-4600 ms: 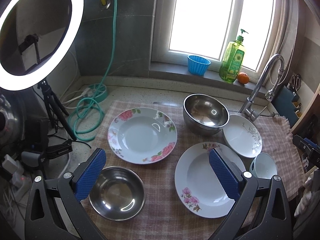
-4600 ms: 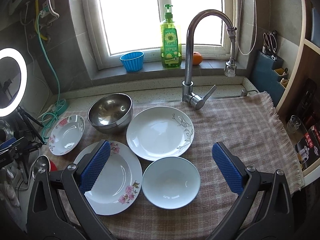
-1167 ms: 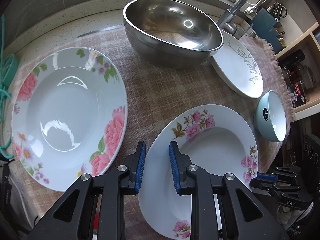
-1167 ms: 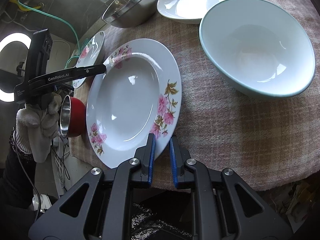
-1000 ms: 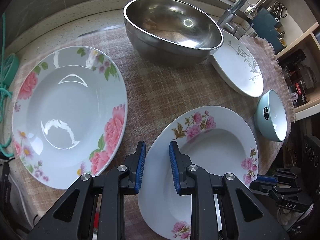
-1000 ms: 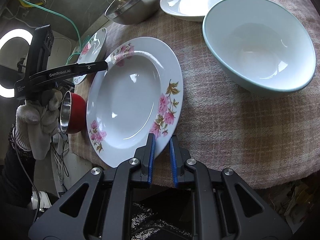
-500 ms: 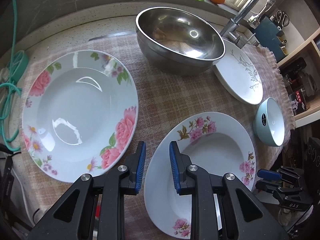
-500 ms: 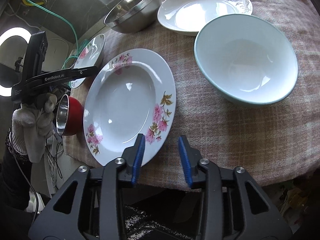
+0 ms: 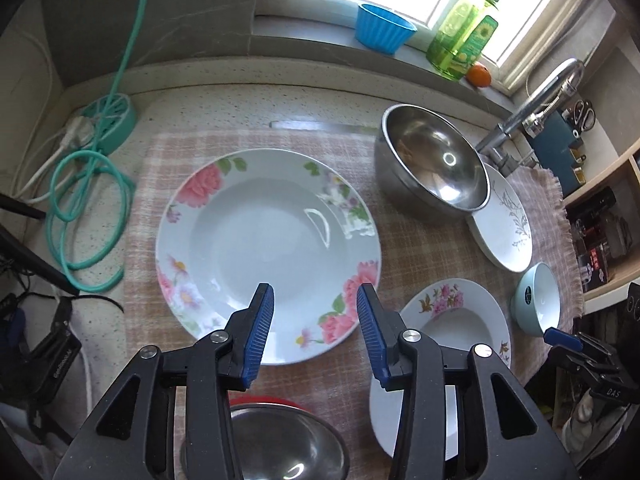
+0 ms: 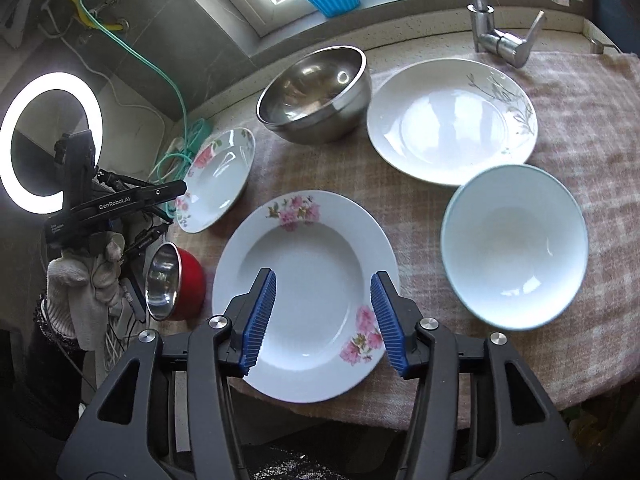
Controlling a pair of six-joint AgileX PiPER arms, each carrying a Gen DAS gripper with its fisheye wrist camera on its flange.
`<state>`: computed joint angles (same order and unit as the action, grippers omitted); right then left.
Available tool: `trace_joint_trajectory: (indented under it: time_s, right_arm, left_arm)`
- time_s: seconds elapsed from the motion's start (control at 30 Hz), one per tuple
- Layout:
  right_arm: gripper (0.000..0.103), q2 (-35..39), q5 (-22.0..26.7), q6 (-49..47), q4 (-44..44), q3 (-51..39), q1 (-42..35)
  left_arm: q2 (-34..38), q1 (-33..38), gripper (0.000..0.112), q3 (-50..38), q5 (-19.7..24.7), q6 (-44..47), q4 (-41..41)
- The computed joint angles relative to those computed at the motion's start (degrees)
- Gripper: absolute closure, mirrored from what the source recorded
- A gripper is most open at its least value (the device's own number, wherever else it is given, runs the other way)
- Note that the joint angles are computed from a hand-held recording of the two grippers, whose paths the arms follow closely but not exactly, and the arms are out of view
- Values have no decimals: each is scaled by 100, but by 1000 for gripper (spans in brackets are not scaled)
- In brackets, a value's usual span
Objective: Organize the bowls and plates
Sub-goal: 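Reach the right tool to the pink-rose plate rim and close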
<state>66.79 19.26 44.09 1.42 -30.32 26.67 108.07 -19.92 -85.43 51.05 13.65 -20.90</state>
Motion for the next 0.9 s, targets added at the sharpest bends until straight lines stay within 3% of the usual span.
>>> trace_joint_trajectory:
  time_s: [0.4, 0.6, 0.77, 0.9]
  right_arm:
    - [51, 1995, -338, -2468, 2133, -1630, -337]
    - [51, 2976, -216, -2290, 1808, -2545, -283]
    - [52, 3680, 2, -2714, 2268, -3194, -405]
    - [58, 4037, 152, -3039, 2587, -3581, -460]
  left_arm:
    - [505, 864, 70, -253, -163, -247, -145]
    - [848, 1083, 70, -564, -30, -131, -374]
    - [1097, 1134, 70, -823, 89, -44, -474]
    - [1267, 1183, 73, -989, 220, 44, -640]
